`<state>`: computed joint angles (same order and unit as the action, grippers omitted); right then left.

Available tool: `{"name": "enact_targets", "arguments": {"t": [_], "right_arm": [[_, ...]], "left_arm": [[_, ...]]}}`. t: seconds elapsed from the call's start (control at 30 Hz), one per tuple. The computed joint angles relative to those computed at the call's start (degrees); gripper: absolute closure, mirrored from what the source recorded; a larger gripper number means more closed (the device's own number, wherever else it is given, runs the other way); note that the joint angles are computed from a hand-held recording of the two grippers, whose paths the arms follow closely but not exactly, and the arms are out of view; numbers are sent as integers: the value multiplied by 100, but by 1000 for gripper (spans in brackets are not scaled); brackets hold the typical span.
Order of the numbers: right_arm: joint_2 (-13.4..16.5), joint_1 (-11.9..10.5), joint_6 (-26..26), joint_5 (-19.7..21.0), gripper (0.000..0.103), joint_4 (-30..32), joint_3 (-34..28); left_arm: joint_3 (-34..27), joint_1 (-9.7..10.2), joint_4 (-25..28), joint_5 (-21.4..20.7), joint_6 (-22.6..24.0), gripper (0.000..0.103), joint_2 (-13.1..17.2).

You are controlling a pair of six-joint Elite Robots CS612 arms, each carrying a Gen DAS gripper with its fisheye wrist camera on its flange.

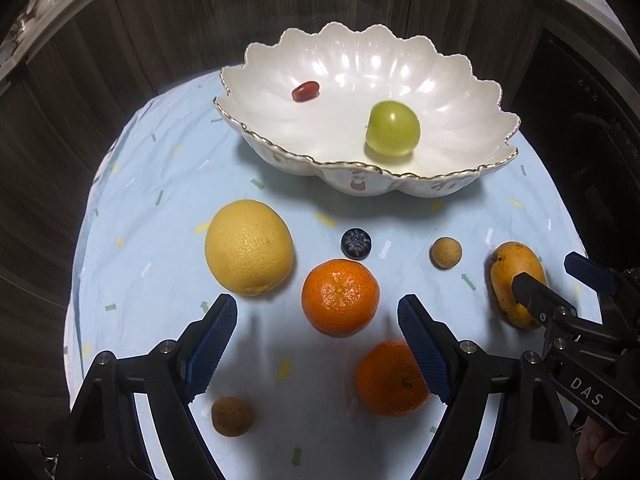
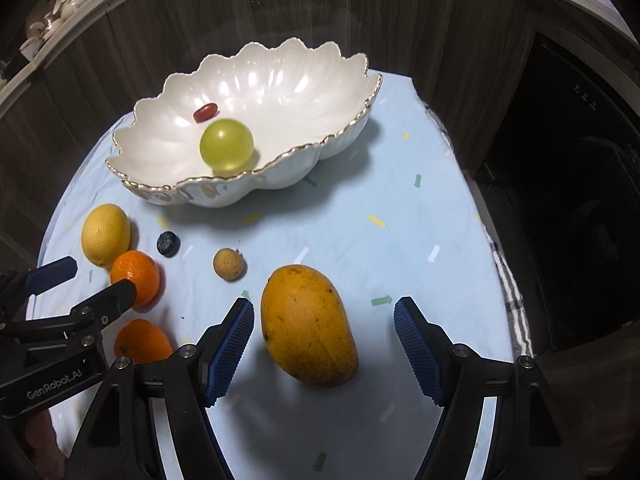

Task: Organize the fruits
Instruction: 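Grasp a mandarin with the left tool while the right tool grasps the mango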

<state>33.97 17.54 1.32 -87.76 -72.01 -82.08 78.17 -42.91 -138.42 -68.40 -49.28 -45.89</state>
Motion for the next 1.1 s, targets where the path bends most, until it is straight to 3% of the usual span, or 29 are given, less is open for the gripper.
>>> {"name": "enact_targets", "arguments": {"t": [0.47, 0.63, 0.8, 0.9, 1.1], "right_arm": [[48, -3, -12, 93, 30, 87, 114], [63, -2, -30, 109, 30, 89, 149], [101, -11, -90, 206, 38, -17, 110], [111, -12, -150, 317, 52, -57, 94], [108, -17, -113, 320, 53, -30, 75]], "left_arm": [[-192, 78, 138, -279, -35, 27, 205], [-220, 107, 102, -395, 8, 42, 257], [-235, 106, 8, -450, 114, 52, 283], [-242, 100, -22, -451, 175, 57, 290], [-218, 68, 1, -367, 161, 60, 260]]}}
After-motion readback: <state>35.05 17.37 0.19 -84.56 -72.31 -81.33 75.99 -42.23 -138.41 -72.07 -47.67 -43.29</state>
